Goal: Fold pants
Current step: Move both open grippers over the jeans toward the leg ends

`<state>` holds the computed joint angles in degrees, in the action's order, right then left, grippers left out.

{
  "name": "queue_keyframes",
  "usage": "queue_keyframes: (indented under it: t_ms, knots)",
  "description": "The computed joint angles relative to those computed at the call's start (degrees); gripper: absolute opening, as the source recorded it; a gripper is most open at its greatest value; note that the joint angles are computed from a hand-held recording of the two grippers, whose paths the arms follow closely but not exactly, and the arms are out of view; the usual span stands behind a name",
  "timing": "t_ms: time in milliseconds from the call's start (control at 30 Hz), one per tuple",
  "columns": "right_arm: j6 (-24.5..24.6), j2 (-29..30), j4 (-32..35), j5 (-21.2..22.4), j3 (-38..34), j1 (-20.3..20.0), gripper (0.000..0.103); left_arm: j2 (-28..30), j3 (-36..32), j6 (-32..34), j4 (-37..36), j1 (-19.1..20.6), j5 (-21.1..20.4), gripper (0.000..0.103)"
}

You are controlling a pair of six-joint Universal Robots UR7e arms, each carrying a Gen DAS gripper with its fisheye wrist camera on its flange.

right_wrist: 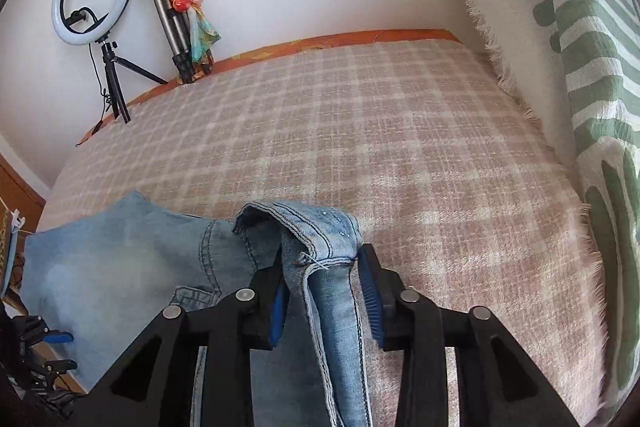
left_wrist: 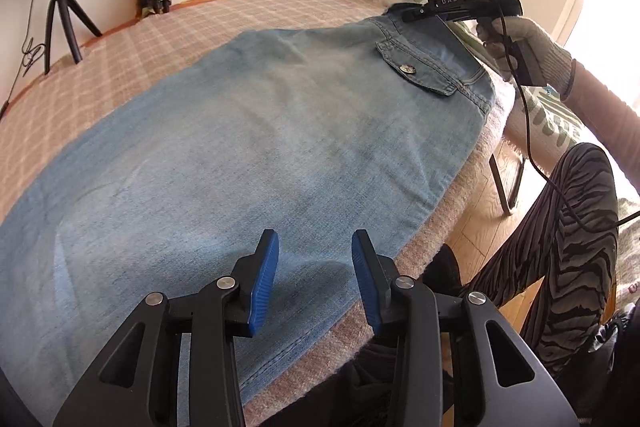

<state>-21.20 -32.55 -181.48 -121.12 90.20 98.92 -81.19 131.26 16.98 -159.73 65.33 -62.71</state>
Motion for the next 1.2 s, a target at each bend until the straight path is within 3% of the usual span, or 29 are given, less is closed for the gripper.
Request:
queue_keyframes:
  t_ms: [100,233,433,567,667,833,900,1100,1200]
  knots:
    - [0.1,-1.6,-1.8,1.5,1.8,0.5,0.045,-4.8,1.5,-1.8,0.2,-0.9,2.2,0.036]
    - [-1.6,-2.6,-5.6,3.0,3.7,3.0,0.056,-13.6,1.7,-5.3,4.4,-1.5,5.5,0.042]
    - [-2.6,-1.9,-5.6,7.5,4.3,7.3,0.06,-28.3,-0.3,-11.4,12.7,-3.5,15.5,0.046]
    - [-3.6,0.2,-3.2,10.7,2.9,10.1,0.063,-37.0,-3.3,-15.3,18.8,-3.8,20.1,0.053]
    - [-4.1,2.4,-0.5,13.2,0.9,12.3,0.064,-42.6,-4.6,-19.1,22.3,-4.3,25.9,0.053]
    - [-5.8,7.2,5.3,15.9,-4.2,16.2,0.066,-50.4,-5.6,-23.1,24.5,-0.4,28.3,0.053]
    - [-6.6,9.6,7.9,15.8,-7.1,17.8,0.067,-52.1,-5.5,-22.8,22.1,3.2,26.8,0.053]
    - [-8.3,16.6,13.9,15.5,-15.2,21.2,0.067,-50.1,-4.3,-18.8,9.9,22.1,12.1,0.054]
    - [-7.7,19.6,15.9,16.0,-18.6,22.1,0.067,-45.2,-4.3,-17.2,2.2,35.9,-1.5,0.054]
